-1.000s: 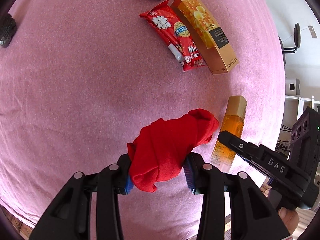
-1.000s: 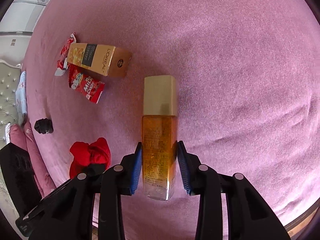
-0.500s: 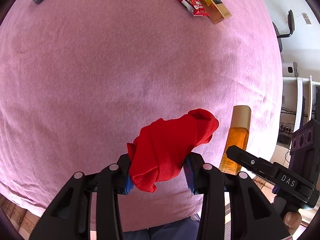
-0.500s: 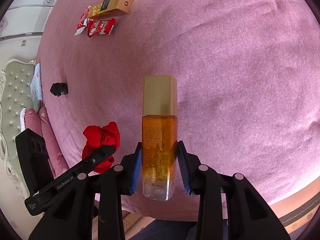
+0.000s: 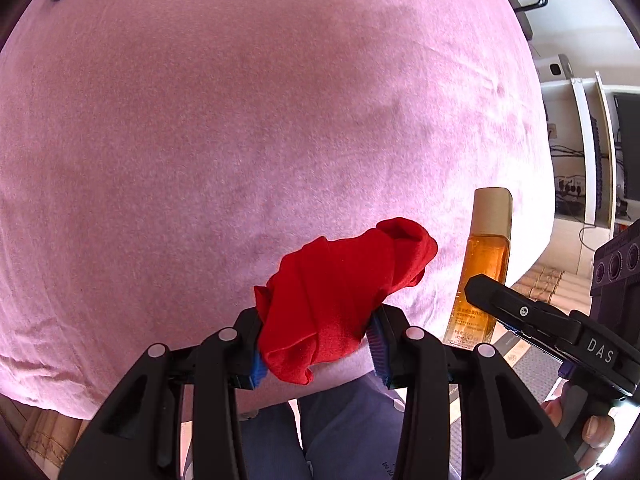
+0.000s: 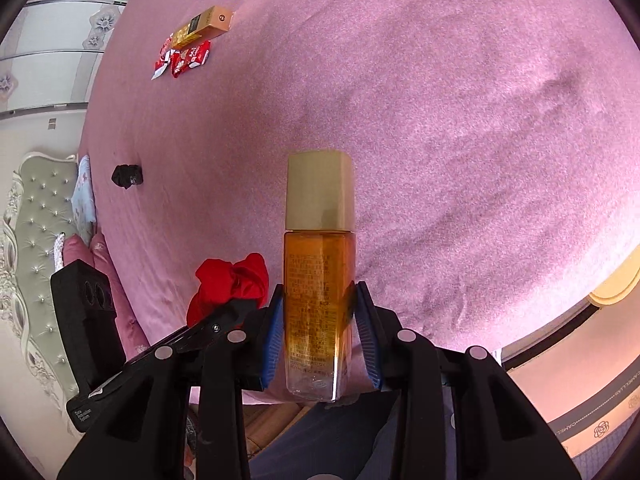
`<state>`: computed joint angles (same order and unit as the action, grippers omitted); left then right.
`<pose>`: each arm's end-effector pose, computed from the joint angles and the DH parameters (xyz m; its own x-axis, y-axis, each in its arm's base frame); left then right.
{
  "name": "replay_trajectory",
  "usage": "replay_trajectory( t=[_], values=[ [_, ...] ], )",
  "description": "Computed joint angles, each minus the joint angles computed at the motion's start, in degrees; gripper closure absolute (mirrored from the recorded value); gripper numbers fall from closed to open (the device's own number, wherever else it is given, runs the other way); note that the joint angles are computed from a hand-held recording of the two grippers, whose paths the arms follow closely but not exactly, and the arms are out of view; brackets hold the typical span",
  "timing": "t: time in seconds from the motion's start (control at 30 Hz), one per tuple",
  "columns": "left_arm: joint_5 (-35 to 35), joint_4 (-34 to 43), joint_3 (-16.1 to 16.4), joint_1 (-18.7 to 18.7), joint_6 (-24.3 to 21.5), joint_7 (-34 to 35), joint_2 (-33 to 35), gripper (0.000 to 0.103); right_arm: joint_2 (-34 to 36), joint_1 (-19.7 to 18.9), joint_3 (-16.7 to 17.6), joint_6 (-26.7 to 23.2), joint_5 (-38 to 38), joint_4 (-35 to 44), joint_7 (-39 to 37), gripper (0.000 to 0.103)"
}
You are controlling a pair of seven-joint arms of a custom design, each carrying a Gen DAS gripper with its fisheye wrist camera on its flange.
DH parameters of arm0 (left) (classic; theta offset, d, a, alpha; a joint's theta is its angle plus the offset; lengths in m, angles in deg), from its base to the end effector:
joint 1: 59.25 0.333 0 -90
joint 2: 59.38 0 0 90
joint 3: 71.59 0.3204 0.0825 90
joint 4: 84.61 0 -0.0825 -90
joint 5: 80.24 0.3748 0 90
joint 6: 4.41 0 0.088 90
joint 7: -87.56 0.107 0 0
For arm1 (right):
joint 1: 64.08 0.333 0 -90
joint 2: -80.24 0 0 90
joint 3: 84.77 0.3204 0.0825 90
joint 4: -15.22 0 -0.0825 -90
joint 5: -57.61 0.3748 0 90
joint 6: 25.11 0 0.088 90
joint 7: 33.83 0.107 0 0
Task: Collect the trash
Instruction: 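Carry the red sock and perfume bottle to the yellow basin and release both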
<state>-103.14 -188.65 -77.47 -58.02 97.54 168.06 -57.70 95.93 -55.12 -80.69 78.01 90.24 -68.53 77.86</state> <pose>0.5531 -0.0781 0.5229 0.1946 -0.9129 0.3587 -0.9780 -0.1523 0.1427 0.6206 0.1843 0.5523 -0.2749 -0.8092 -0.5193 -0.9609 0.2127 0.1773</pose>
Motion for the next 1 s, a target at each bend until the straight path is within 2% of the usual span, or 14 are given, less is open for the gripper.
replay_trajectory(
  t=[0.13, 0.43, 0.47, 0.7, 1.0],
  values=[
    [-0.21, 1.26, -1.32, -1.62, -0.07, 0.97, 0.74, 0.063, -4.78, -0.6, -0.93, 2.12, 0.39, -6.06, 0.15, 0.069],
    [2.6, 11.74, -4.69, -6.37, -2.21, -1.5, 8.09, 0.063, -13.13, -2.99, -4.23, 4.13, 0.63, -15.83, -1.81, 0.069],
    [3.12, 14.75, -4.87, -6.78, -3.2, -1.79, 10.27, 0.063, -13.91, -3.42, -4.7, 4.11, 0.56, -16.6, -2.29, 0.069],
    [5.23, 23.05, -7.37, -11.25, -5.26, -5.79, 15.86, 0.062, -17.62, -7.46, -8.33, 2.53, -1.01, -20.28, -5.52, 0.069],
    [8.6, 39.83, -10.36, -19.64, -10.55, -10.03, 27.72, 0.062, -21.0, -13.63, -12.52, 0.49, -5.61, -23.63, -10.38, 0.072]
  ],
)
